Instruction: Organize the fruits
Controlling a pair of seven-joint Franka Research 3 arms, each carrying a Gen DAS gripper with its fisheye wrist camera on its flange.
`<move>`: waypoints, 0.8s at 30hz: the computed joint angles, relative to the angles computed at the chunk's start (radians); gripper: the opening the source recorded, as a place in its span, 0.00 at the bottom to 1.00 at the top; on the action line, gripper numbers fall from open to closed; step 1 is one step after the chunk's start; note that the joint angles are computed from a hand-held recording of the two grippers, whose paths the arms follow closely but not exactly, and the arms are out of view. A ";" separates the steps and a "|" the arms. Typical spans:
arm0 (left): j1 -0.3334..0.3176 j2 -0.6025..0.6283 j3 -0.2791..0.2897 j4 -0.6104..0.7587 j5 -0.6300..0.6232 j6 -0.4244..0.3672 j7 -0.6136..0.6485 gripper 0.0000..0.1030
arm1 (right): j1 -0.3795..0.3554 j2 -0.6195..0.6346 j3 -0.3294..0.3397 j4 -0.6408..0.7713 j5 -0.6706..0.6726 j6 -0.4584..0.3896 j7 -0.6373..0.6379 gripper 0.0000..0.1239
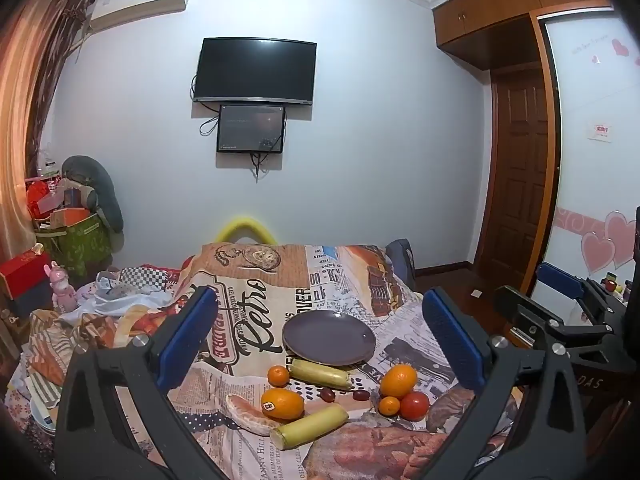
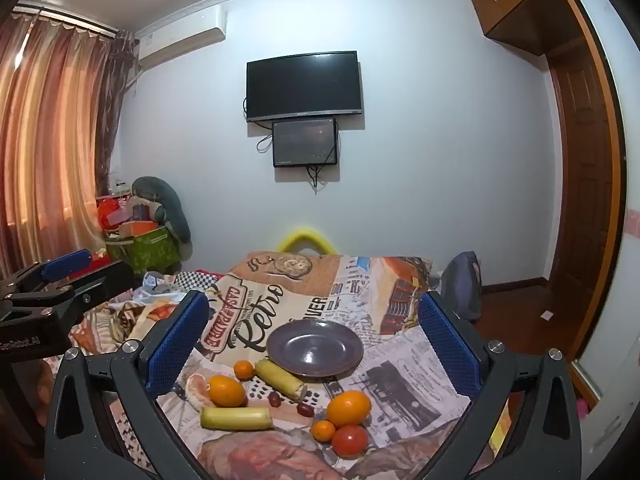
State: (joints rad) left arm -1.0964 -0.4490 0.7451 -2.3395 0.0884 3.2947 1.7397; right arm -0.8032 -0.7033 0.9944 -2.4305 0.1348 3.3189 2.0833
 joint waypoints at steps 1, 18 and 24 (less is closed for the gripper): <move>-0.012 -0.004 0.009 -0.001 -0.006 0.007 -0.005 1.00 | 0.001 0.001 -0.001 0.000 -0.001 -0.001 -0.001 0.83; -0.019 0.011 0.037 -0.005 0.099 0.046 -0.088 1.00 | 0.020 0.008 -0.018 -0.001 -0.005 -0.007 0.006 0.83; -0.014 0.012 0.038 -0.005 0.126 0.049 -0.112 1.00 | 0.019 0.015 -0.018 -0.001 -0.003 0.000 0.007 0.83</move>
